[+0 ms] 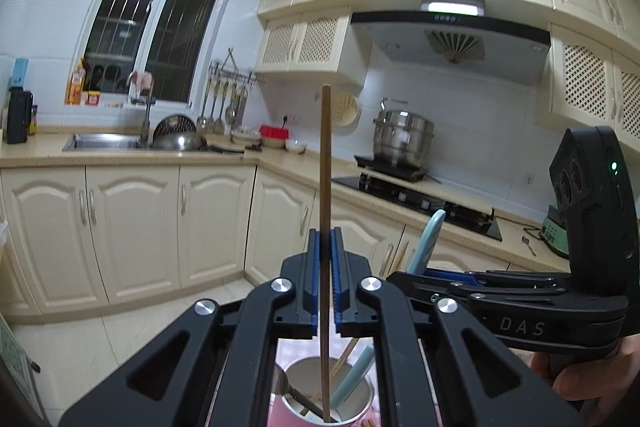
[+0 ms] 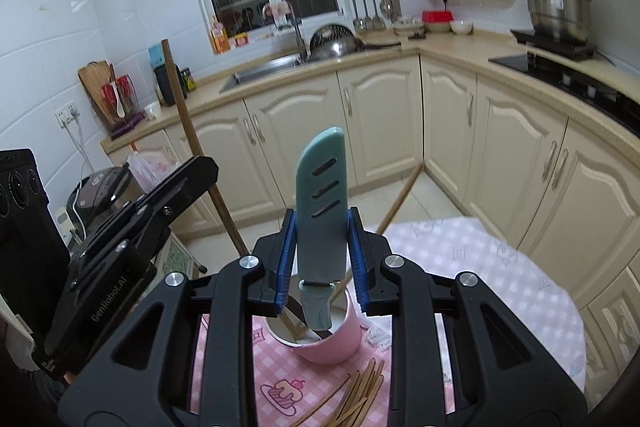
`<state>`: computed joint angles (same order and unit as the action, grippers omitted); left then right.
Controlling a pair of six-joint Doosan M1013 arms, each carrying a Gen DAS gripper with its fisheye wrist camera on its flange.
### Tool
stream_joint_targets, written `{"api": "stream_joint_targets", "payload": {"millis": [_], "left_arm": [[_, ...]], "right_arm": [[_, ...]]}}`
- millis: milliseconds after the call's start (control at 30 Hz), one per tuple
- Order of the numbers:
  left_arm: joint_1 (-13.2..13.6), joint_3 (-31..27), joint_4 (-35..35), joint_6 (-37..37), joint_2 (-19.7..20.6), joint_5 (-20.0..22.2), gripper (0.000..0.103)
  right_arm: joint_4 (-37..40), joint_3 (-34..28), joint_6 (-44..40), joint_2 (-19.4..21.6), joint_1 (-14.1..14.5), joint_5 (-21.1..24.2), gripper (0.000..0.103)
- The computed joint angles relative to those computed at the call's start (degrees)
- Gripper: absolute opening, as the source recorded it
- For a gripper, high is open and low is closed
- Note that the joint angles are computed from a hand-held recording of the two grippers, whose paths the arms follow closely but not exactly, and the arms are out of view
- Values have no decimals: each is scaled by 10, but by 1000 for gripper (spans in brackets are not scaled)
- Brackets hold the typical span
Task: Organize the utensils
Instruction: 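Lower the knife and chopstick into the pink cup and open both grippers, then grasp one chopstick from the pile with each gripper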
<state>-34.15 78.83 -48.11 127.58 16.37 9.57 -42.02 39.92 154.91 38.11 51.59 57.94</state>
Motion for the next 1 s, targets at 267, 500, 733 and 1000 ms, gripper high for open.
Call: {"api": "stream_joint_targets", "payload": {"millis": [267,500,733,1000], "left_arm": [[4,9,72,-73,0,21,58],[5,20,111,-101,-14,22,89],[2,23,285,-256,-31,49,94],[1,40,386,-343,-51,84,94]], "right_arm": [[-12,39,59,-19,-2,-10,58],[-70,78,127,-43,8,-15,81],[-92,99,166,-60,16,8,92],[-71,136,197,-83,25,32,92]]}}
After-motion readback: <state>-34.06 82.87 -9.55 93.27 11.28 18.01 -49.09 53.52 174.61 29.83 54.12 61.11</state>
